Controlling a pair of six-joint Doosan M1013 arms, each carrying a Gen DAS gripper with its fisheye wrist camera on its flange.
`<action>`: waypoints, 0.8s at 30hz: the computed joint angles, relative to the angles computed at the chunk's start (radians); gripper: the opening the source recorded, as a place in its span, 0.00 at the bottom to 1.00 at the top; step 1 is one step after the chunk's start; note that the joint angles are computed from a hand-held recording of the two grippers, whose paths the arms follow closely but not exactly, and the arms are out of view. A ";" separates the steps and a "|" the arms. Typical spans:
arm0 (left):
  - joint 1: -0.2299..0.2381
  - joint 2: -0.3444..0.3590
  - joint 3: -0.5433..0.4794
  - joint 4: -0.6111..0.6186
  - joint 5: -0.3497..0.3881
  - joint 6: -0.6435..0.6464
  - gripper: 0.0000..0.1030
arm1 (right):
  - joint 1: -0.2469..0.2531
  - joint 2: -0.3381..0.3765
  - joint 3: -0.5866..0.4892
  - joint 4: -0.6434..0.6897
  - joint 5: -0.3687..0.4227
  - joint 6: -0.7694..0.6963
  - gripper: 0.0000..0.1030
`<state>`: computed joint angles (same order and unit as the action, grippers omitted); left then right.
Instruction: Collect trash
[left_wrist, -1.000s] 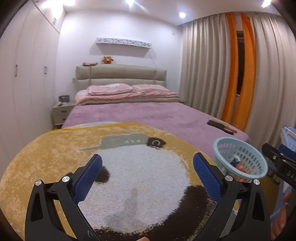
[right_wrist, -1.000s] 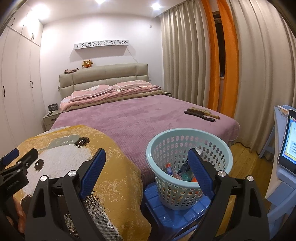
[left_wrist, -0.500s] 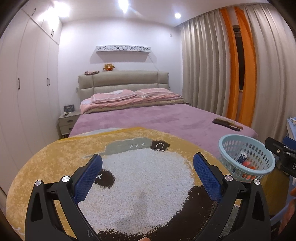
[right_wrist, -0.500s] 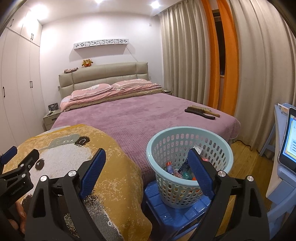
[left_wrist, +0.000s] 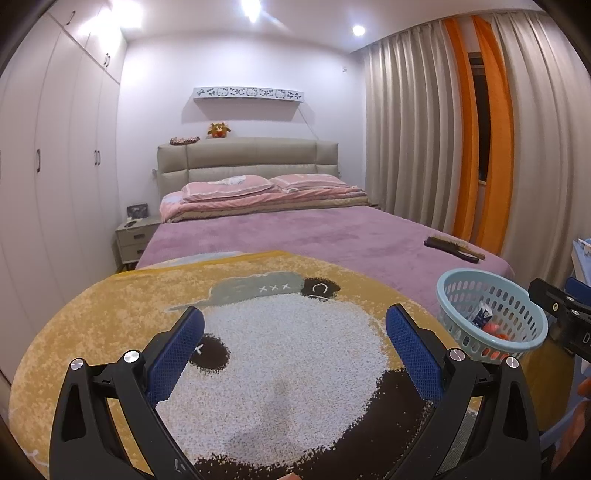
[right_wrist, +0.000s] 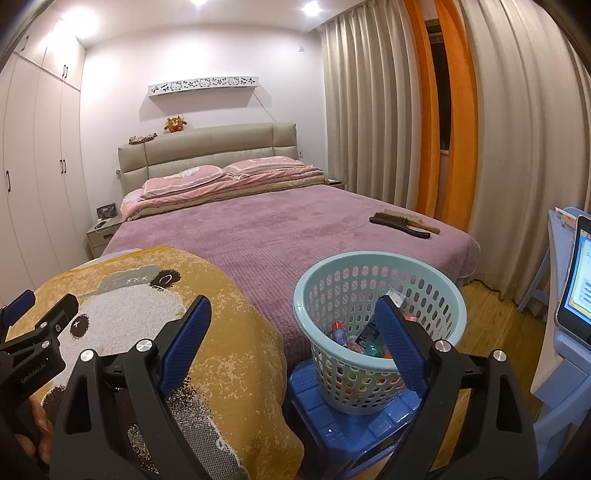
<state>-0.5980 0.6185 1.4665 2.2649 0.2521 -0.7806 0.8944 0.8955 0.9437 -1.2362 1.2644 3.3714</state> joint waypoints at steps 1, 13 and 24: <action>0.000 0.000 0.000 0.000 0.000 0.000 0.93 | 0.000 0.000 0.000 -0.001 0.001 0.001 0.83; 0.001 -0.001 -0.001 -0.003 -0.011 -0.004 0.93 | 0.000 -0.002 0.006 -0.005 -0.001 0.003 0.83; 0.002 -0.003 0.001 -0.002 -0.014 -0.005 0.93 | 0.000 -0.003 0.007 -0.004 -0.001 0.005 0.83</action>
<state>-0.5965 0.6156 1.4674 2.2633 0.2377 -0.7854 0.8945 0.8925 0.9510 -1.2401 1.2633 3.3764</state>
